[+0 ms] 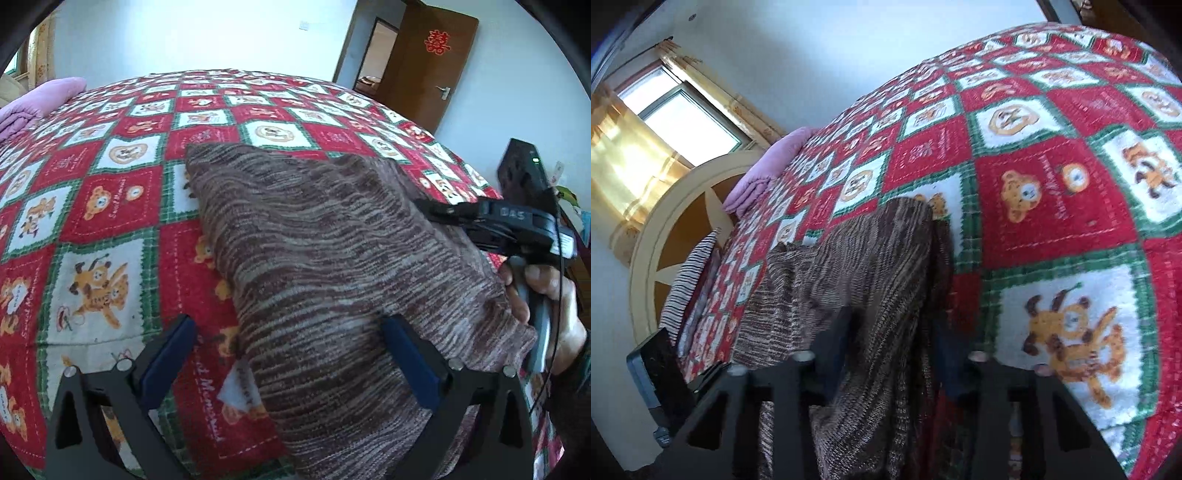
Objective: Fold small clothes
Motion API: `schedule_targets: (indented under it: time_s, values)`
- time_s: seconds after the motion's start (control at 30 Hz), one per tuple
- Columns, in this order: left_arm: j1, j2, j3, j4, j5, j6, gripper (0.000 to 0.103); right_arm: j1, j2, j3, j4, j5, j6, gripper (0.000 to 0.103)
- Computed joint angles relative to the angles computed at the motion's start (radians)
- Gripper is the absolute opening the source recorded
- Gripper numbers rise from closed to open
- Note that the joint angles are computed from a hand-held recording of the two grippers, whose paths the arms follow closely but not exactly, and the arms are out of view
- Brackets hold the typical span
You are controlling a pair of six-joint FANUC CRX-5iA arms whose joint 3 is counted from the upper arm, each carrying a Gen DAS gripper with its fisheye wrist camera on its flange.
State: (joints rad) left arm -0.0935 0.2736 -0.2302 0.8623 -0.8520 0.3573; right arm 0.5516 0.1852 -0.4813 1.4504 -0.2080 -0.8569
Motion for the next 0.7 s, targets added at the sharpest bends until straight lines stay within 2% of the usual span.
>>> schedule_targets:
  time_s: [0.1, 0.2, 0.3, 0.37, 0.4, 0.43, 0.47, 0.53, 0.7]
  values:
    - [0.001, 0.005, 0.006, 0.003, -0.018, -0.009, 0.103, 0.013, 0.005, 0.005, -0.006, -0.022, 0.019, 0.036]
    - [0.001, 0.006, 0.007, 0.007, -0.028, -0.017, 0.099, 0.001, 0.005, 0.001, 0.014, -0.004, -0.001, 0.035]
    - [0.0, 0.009, 0.017, -0.001, -0.047, -0.021, 0.09, 0.028, 0.009, 0.015, -0.097, -0.027, 0.093, 0.035]
    - [-0.002, 0.012, 0.029, -0.009, -0.069, -0.014, 0.079, 0.051, 0.013, 0.033, -0.188, -0.052, 0.165, 0.035]
    - [-0.005, 0.01, 0.033, -0.019, -0.068, 0.0, 0.076, 0.067, 0.016, 0.048, -0.247, -0.073, 0.211, 0.034]
    - [-0.006, 0.009, 0.035, -0.025, -0.068, 0.004, 0.068, 0.083, 0.019, 0.063, -0.293, -0.097, 0.248, 0.029]
    - [-0.008, 0.003, 0.031, -0.022, -0.063, -0.004, 0.052, 0.101, 0.023, 0.081, -0.325, -0.125, 0.282, 0.026]
    - [-0.012, -0.014, 0.022, -0.029, -0.038, -0.021, 0.039, 0.117, 0.025, 0.093, -0.32, -0.157, 0.284, 0.02]
    - [-0.018, -0.055, 0.0, -0.057, 0.008, -0.057, 0.03, 0.137, 0.017, 0.094, -0.266, -0.205, 0.213, 0.019]
